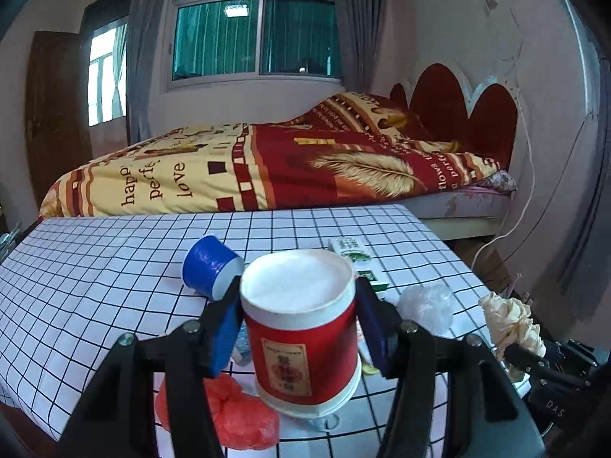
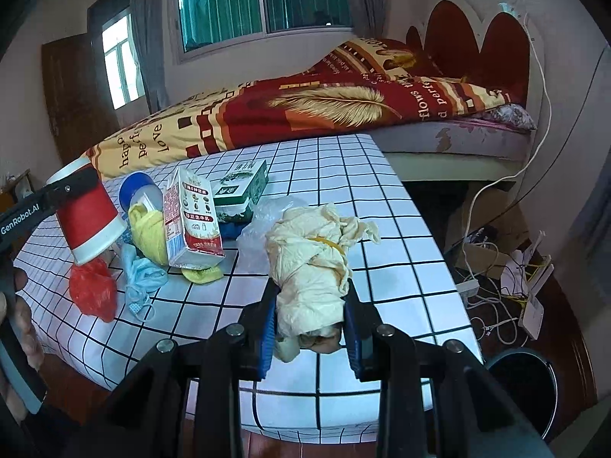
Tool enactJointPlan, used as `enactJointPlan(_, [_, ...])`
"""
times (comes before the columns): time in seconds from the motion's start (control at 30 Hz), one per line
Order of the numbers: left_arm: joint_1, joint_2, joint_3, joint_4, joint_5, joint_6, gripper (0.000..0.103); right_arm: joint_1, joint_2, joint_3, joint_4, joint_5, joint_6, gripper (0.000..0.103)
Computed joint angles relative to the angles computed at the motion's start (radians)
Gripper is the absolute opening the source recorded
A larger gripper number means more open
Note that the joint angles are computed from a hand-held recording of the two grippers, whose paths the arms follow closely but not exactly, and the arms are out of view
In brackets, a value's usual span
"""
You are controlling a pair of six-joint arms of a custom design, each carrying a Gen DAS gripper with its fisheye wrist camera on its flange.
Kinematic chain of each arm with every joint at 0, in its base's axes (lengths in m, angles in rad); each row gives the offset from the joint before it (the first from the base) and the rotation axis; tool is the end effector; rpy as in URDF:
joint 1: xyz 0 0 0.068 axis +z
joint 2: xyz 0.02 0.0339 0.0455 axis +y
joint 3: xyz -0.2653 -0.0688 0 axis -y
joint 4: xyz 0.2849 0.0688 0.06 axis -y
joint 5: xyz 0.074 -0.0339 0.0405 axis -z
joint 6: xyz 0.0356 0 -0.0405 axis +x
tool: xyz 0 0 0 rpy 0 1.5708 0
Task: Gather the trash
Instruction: 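Carry the cup and tissue over the black bin and open both tools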
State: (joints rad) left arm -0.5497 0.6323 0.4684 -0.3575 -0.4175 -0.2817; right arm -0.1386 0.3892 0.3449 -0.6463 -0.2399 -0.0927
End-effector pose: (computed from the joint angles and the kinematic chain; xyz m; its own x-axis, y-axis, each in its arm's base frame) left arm 0.1689 -0.0866 0.2299 -0.4574 -0.0178 -0.8891 0.0527 0.9975 -0.0470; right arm 0.1453 -0.0117 0.1923 -0.6238 -0.0038 -0.7816 -0.1054 0.9913 0.0793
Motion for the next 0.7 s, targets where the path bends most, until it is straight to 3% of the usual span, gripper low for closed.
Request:
enactJointPlan(0.13, [-0.117, -0.002, 0.006, -0.021, -0.08, -0.026, 0.058, -0.098, -0.051, 0.012, -0.067, -0.06, -0.053, 0.033])
enactJointPlan(0.37, [-0.318, 0.078, 0.014, -0.022, -0.168, -0.113, 0.058, -0.447, -0.081, 0.048, -0.207, -0.273, -0.265, 0.033])
enactJointPlan(0.7, [-0.534, 0.269, 0.086, 0.038, -0.241, -0.19, 0.058, -0.974, 0.099, 0.13, -0.352, -0.542, -0.684, 0.033])
